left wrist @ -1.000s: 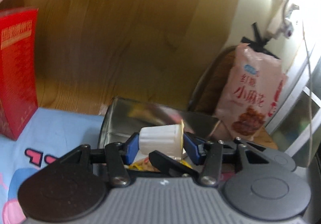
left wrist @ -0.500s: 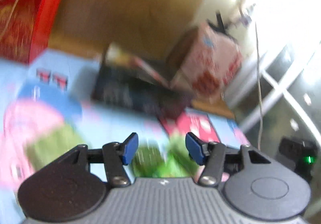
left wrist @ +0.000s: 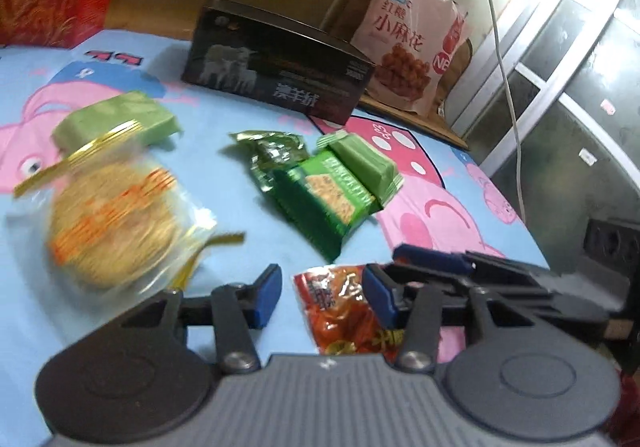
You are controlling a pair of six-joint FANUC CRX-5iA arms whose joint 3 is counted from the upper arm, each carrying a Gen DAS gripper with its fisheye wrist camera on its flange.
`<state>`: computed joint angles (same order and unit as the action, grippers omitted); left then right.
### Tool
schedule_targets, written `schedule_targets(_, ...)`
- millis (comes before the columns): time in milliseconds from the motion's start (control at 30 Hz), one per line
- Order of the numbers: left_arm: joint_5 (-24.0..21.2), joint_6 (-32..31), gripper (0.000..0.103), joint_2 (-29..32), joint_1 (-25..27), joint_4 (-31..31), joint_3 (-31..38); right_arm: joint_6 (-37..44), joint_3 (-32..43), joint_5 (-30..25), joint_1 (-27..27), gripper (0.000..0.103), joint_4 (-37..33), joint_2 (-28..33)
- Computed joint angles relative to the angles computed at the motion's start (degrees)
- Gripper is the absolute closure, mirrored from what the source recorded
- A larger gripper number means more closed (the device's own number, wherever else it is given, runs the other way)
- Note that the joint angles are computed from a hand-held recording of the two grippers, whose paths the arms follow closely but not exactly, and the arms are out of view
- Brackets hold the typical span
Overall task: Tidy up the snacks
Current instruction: 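Close both tools together on the red snack bag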
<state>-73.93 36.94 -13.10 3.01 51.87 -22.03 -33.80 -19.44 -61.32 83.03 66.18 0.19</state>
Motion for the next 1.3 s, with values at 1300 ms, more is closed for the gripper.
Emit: schedule_targets(1300,-15.13,0.19,0.090,3.86,9.95,14.53,-5.01,-33.74,-10.66,13.15,-3.09,0.055,20.21,-3.41)
